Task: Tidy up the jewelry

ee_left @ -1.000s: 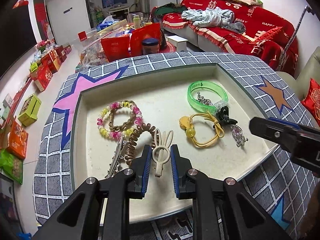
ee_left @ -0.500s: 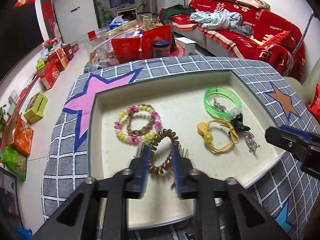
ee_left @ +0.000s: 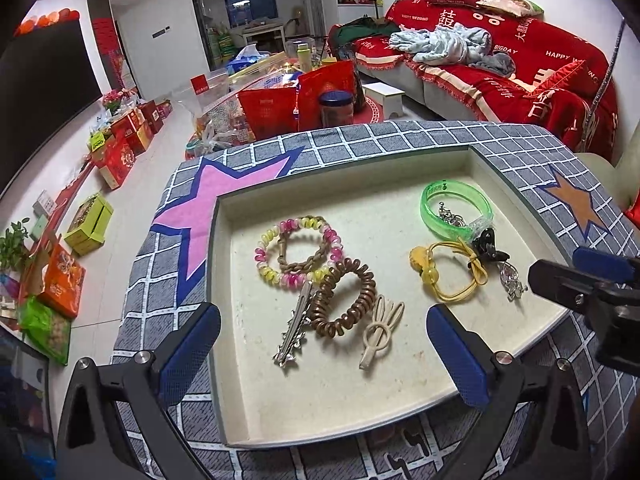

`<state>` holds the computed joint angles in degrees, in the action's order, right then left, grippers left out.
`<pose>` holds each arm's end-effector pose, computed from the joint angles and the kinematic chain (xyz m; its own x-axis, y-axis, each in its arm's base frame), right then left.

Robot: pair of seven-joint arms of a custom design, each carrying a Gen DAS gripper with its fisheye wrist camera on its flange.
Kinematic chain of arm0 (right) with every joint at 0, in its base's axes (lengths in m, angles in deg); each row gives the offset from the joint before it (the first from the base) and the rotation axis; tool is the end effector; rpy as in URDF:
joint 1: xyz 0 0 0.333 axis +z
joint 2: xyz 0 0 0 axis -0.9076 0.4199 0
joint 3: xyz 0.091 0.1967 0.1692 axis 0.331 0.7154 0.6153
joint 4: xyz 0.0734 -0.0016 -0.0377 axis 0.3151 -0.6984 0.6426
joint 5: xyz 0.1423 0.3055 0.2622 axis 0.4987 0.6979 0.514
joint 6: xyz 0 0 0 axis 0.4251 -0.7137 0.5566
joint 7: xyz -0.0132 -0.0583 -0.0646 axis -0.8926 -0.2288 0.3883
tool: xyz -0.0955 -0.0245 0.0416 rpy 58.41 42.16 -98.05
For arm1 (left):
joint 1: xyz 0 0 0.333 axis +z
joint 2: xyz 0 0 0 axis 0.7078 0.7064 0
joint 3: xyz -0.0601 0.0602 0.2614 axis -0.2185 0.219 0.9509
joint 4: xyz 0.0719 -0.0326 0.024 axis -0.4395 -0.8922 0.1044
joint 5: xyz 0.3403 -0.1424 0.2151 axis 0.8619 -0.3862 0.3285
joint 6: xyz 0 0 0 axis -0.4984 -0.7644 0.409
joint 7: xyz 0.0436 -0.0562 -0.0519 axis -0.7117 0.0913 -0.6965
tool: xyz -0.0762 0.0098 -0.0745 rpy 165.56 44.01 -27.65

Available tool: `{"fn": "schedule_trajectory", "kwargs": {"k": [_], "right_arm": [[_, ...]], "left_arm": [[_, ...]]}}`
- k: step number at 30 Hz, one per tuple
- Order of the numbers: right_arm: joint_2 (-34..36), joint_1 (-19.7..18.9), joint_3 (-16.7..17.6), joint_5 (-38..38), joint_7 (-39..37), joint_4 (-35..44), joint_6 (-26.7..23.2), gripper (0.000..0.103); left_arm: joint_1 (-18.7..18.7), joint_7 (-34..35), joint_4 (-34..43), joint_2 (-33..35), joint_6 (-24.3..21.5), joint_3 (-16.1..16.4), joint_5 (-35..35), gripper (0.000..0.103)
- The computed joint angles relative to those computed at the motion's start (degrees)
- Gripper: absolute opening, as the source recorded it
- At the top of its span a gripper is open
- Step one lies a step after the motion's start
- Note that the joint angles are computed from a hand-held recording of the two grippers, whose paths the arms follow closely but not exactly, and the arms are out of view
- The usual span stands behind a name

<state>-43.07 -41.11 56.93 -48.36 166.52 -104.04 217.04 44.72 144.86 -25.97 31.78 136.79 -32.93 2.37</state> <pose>0.5666 0.2986 0.3630 -0.3563 -0.9104 -0.2105 -0.7183 0.4109 -0.5614 0.6487 -0.1326 0.3619 -0.4960 -0.8637 -0.0900 -0.6426 0.4347 -0.6310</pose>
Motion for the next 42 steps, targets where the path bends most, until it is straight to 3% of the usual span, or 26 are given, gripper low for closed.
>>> {"fn": "schedule_trajectory", "kwargs": {"k": [6, 10, 12, 13, 23, 33, 42], "right_arm": [[-1.7, 0.9, 0.4, -3.6, 2.9, -1.1, -1.9, 0.087], [-3.0, 1.1, 1.2, -6.5, 5.3, -2.3, -3.2, 0.089], [-4.0, 1.1, 1.7, -8.5, 7.3, -3.4, -3.5, 0.093], [-4.5, 1.2, 1.9, -9.7, 8.5, -4.0, -3.8, 0.103], [-8.3, 1.3, 5.3, -20.7, 17.6, -8.2, -6.1, 0.103], [-9.0, 2.7, 7.4, -24.9, 20.6, -9.4, -11.4, 0.103], [-9.6, 4.1, 8.1, -27.6, 23.3, -10.1, -14.4, 0.103]], "left_arm": [[1.0, 2.7, -3.2, -3.0, 1.2, -0.6, -3.2, 0.103], [1.8, 8.0, -6.8, -6.2, 2.6, -1.4, -9.4, 0.103], [1.4, 9.8, -8.3, -7.5, 2.7, -1.0, -12.0, 0.103], [1.3, 10.9, -9.3, -8.4, 2.6, -0.8, -13.9, 0.103], [-3.1, 19.5, -17.4, -14.8, 6.4, 3.5, -28.4, 0.103], [-7.5, 25.3, -22.3, -18.1, 10.2, 7.5, -39.3, 0.103], [-11.1, 37.7, -22.7, -18.9, 14.1, 9.1, -52.5, 0.103]]}}
